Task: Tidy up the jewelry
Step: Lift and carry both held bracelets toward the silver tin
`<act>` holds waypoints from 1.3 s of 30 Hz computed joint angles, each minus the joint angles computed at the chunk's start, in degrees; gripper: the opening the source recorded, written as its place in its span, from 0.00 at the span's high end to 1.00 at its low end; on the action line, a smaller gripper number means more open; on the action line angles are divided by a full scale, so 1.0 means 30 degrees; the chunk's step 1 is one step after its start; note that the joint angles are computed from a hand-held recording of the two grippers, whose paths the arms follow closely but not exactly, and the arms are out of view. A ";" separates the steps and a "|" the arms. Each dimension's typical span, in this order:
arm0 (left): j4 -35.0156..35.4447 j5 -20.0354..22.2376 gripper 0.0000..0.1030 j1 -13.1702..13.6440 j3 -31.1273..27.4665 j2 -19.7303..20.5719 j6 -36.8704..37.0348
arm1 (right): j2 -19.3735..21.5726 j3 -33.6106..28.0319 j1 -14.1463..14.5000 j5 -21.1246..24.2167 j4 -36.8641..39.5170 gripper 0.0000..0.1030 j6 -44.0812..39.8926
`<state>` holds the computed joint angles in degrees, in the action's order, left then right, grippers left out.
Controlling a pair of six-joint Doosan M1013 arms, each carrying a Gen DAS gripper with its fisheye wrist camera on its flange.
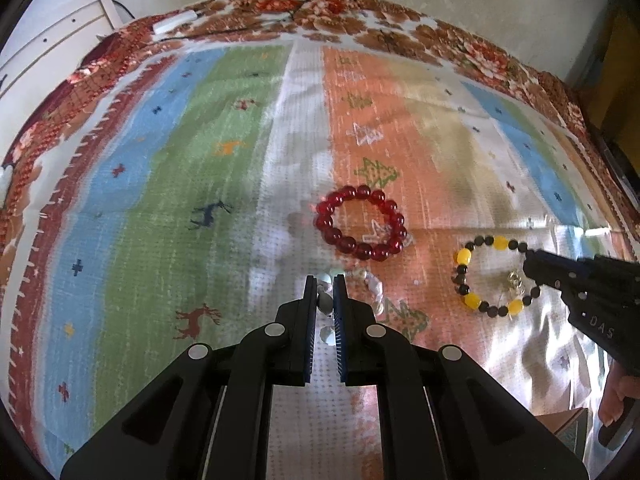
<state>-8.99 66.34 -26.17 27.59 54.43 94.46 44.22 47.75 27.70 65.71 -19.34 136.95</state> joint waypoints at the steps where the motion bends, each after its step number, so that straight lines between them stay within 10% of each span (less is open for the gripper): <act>1: -0.0059 -0.0174 0.92 0.0017 0.0100 -0.0093 -0.0050 | -0.0064 0.0074 0.0025 -0.0094 -0.0025 0.88 0.0145; 39: -0.1062 -0.3799 0.92 -0.0332 0.4329 -0.3039 0.1430 | -0.2073 0.1893 0.1212 -0.1318 -0.3331 0.88 0.2514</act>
